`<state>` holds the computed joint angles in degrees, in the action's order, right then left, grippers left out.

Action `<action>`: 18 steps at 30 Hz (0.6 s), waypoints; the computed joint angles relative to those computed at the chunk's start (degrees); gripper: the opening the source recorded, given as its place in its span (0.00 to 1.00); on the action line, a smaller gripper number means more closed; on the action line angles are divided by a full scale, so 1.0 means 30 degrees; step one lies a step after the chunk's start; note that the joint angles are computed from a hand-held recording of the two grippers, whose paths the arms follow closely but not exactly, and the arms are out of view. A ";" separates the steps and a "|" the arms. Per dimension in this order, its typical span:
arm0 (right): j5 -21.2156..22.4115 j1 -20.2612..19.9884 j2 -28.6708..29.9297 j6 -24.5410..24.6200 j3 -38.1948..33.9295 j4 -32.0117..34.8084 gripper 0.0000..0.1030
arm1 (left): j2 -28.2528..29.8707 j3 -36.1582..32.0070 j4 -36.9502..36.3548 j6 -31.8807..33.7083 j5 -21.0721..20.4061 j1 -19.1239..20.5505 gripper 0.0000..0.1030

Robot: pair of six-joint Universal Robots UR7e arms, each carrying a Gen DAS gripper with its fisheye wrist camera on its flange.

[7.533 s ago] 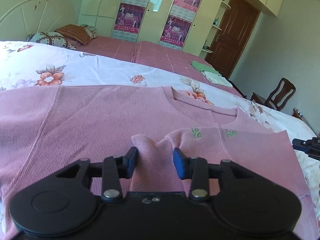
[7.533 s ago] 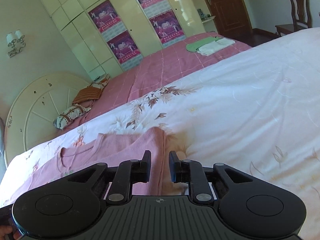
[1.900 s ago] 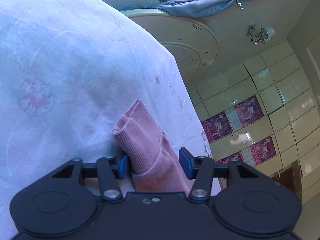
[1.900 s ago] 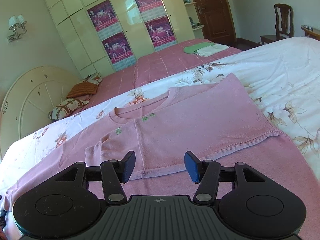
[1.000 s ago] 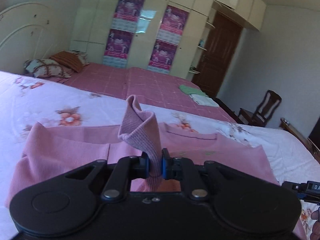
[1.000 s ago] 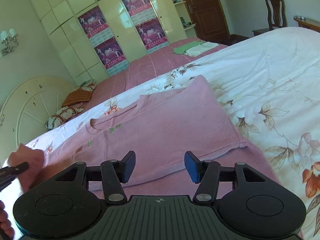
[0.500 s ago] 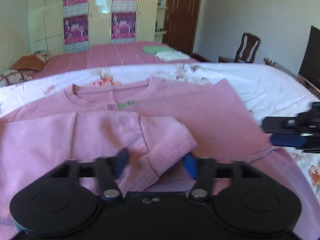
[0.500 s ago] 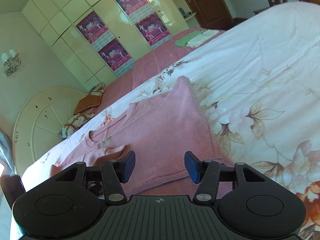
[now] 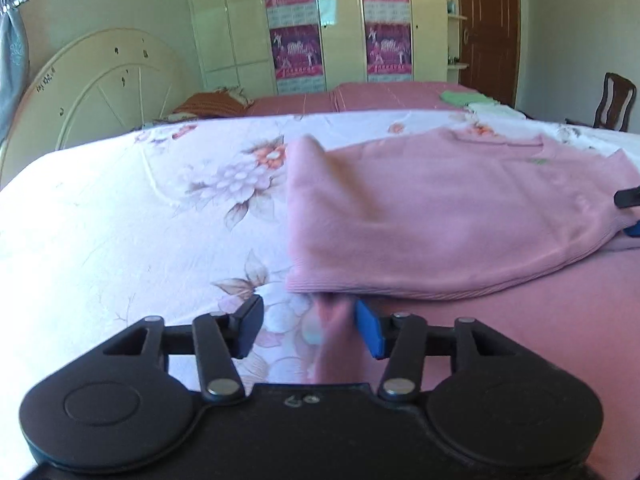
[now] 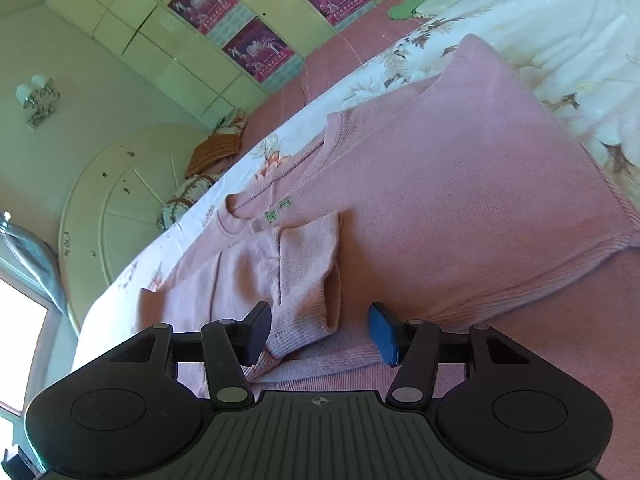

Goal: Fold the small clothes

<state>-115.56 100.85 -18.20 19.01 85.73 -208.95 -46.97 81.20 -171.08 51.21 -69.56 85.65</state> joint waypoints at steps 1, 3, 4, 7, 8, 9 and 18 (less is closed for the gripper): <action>-0.0371 0.0091 0.0167 -0.0432 -0.0425 0.0329 0.53 | 0.0163 -0.0369 0.0350 -0.0043 0.0002 0.0026 0.46; -0.1241 0.0401 0.0424 -0.1348 -0.1258 0.1405 0.12 | 0.0455 -0.0559 -0.0001 0.0469 -0.0261 0.0147 0.42; -0.1838 0.0563 0.0531 -0.1615 -0.1759 0.2391 0.07 | 0.0546 -0.0692 -0.0014 0.0510 -0.0284 0.0116 0.38; -0.2989 0.1225 0.1051 -0.4253 -0.2874 0.1997 0.07 | 0.0414 -0.0797 0.0207 0.0210 -0.1000 0.0139 0.29; -0.3171 0.1458 0.1083 -0.5016 -0.3004 0.1489 0.07 | 0.0351 -0.0723 0.0177 0.0228 -0.1233 0.0167 0.29; -0.3415 0.1706 0.1168 -0.5937 -0.3272 0.0805 0.07 | 0.0332 -0.0777 0.0320 0.0229 -0.1278 0.0147 0.29; -0.5339 0.1337 0.1266 -0.6207 -0.3017 0.1611 0.07 | 0.0456 -0.1117 0.1319 0.0785 -0.0797 0.0271 0.27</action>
<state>-131.58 104.86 -14.40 0.39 76.68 -204.11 -45.60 77.85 -167.13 53.57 -71.95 86.46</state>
